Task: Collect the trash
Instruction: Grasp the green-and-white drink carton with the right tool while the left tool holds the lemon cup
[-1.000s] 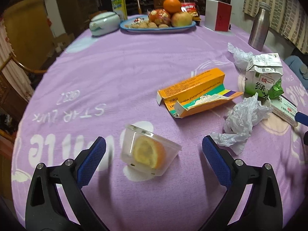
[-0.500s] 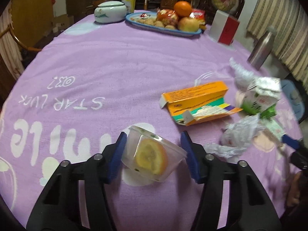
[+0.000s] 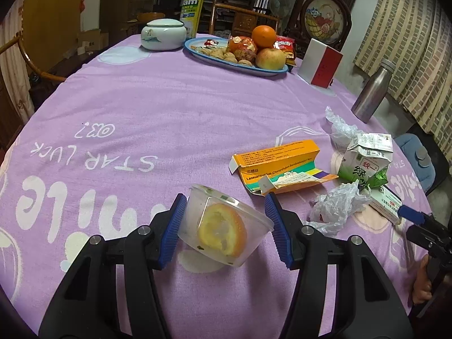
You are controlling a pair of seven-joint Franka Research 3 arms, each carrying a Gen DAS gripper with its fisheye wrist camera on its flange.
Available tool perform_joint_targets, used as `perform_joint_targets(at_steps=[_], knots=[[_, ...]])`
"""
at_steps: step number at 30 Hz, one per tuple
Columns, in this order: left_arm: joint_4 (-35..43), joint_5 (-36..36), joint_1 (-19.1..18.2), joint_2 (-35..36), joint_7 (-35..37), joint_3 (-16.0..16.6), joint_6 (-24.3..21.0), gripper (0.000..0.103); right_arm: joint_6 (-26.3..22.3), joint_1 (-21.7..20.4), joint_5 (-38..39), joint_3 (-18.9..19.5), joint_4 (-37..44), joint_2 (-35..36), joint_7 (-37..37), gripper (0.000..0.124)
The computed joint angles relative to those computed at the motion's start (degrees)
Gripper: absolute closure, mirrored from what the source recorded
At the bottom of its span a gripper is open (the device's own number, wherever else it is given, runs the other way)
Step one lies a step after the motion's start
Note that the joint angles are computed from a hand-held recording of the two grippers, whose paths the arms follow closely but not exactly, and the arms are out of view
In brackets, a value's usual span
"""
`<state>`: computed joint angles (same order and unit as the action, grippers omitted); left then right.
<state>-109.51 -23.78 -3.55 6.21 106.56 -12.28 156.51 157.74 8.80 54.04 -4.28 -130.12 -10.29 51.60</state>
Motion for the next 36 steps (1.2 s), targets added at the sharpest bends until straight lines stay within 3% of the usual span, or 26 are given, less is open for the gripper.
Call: perform_joint_targets(at_steps=[4,8,11,16,17,18,19,20,21,22,27,29,33,36], knots=[[-0.1,-1.3,0.1,-0.1,1.7,-0.3,-0.1,0.046,6.2,-0.7,-9.0,2.4,0.7,0.5,6.5,0.028],[0.1,-2.1,0.2,-0.1,2.9,-0.3,-0.5,0.046,7.6,-0.1,-14.3,2.8,3.7,2.3,7.8,0.028],[0.0,-2.9,0.1,-0.2,3.9,-0.4,-0.6,0.046,8.8,-1.8,-26.7,4.7,6.7,5.7,16.0,0.028],[0.1,-4.1,0.1,-0.3,5.6,-0.4,-1.0,0.046,8.2,-2.1,-45.3,4.6,11.6,11.6,29.3,0.03],[0.2,-4.4,0.1,-0.3,6.0,-0.4,-1.3,0.046,8.1,-1.8,-48.6,4.1,12.4,12.6,32.0,0.032],[0.3,-4.4,0.0,-0.2,6.2,-0.4,-1.5,0.046,7.9,-1.6,-51.0,3.6,12.8,13.2,34.2,0.045],[0.3,-4.4,0.0,-0.2,6.3,-0.4,-1.5,0.046,7.3,-1.6,-51.0,3.4,13.3,13.7,34.3,0.06],[0.4,-4.6,-0.1,-0.1,6.5,-0.4,-1.7,0.046,6.5,-2.0,-46.9,3.8,13.5,13.8,31.1,0.084],[0.4,-4.7,-0.1,-0.1,6.7,-0.4,-1.8,0.046,5.9,-2.7,-39.8,4.7,13.7,13.6,25.9,0.1],[0.5,-4.8,-0.1,-0.1,6.9,-0.4,-1.9,0.046,6.5,-3.3,-31.4,5.4,13.2,12.8,20.3,0.103],[1.6,-4.2,-0.1,0.7,6.2,-0.2,-3.8,0.046,12.2,-0.7,-6.0,5.1,10.4,8.1,-0.3,0.103],[2.5,-3.6,0.1,1.3,5.4,-0.1,-4.8,0.046,11.4,0.1,-3.2,4.4,10.0,7.5,-2.6,0.103],[3.6,-2.9,0.5,2.2,4.0,-0.2,-6.1,0.046,10.0,0.3,-5.0,3.8,9.8,7.4,-1.0,0.103],[2.0,-4.8,0.9,1.0,4.9,-0.6,-3.2,0.046,9.4,0.8,-1.6,3.2,9.7,6.9,-3.6,0.103]])
